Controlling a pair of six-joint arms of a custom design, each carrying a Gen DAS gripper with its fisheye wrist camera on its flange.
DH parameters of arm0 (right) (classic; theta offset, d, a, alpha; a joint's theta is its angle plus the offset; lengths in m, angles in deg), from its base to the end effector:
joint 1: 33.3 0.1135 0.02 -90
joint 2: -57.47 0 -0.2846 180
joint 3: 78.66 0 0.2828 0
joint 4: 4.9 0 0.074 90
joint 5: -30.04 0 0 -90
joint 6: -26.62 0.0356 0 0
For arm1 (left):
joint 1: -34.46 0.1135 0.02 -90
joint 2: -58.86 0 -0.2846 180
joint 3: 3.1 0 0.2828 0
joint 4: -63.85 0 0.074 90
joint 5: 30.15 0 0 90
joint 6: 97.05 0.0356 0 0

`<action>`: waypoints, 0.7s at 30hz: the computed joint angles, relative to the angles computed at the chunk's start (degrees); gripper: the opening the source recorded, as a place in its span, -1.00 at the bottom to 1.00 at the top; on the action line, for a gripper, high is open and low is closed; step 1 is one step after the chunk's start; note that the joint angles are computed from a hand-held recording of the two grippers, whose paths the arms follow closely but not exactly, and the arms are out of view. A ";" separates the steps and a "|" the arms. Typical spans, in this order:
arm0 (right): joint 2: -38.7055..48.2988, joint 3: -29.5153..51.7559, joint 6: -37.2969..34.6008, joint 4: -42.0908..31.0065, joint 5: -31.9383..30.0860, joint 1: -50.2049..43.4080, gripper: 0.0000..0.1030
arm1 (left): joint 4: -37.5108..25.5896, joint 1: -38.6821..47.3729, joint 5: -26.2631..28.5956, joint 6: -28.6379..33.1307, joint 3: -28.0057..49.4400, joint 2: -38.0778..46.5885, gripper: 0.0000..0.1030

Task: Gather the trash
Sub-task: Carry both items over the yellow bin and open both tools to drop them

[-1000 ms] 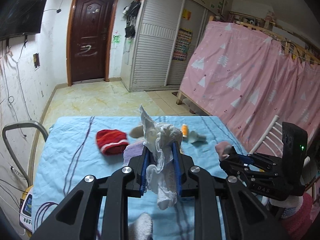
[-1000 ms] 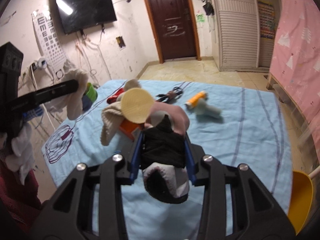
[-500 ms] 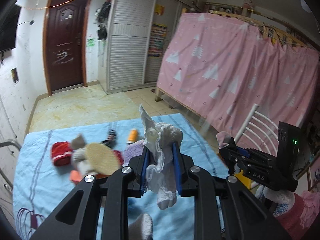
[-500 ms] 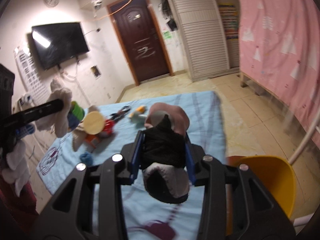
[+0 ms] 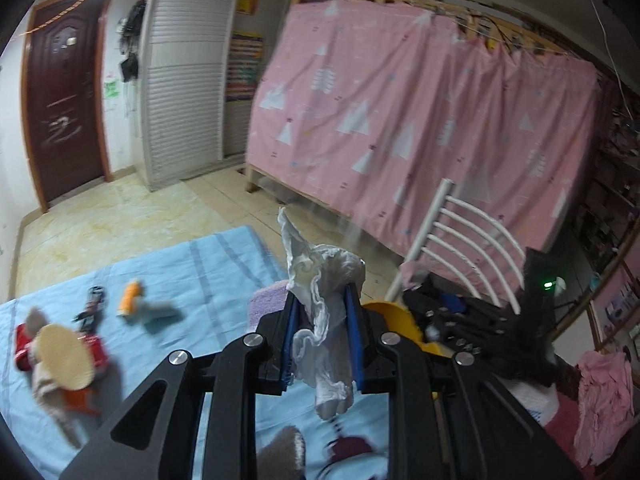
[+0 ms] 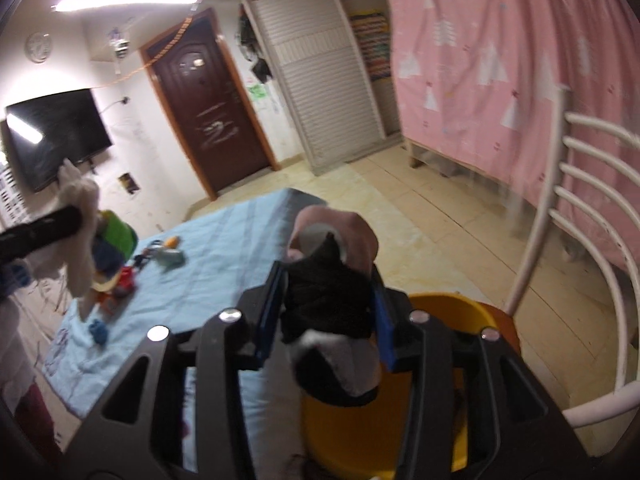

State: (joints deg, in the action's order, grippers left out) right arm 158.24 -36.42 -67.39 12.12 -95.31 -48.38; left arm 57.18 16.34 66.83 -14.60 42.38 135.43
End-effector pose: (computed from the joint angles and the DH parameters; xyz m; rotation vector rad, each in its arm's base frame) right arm 0.2931 -0.0576 0.0836 -0.1005 2.1858 0.5189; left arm 0.2672 -0.0920 0.1773 0.2743 2.2344 -0.3789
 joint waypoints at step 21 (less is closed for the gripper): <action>3.61 0.10 12.49 10.70 -7.91 -13.66 0.68 | 6.54 -13.63 -2.58 -2.32 12.66 21.72 0.27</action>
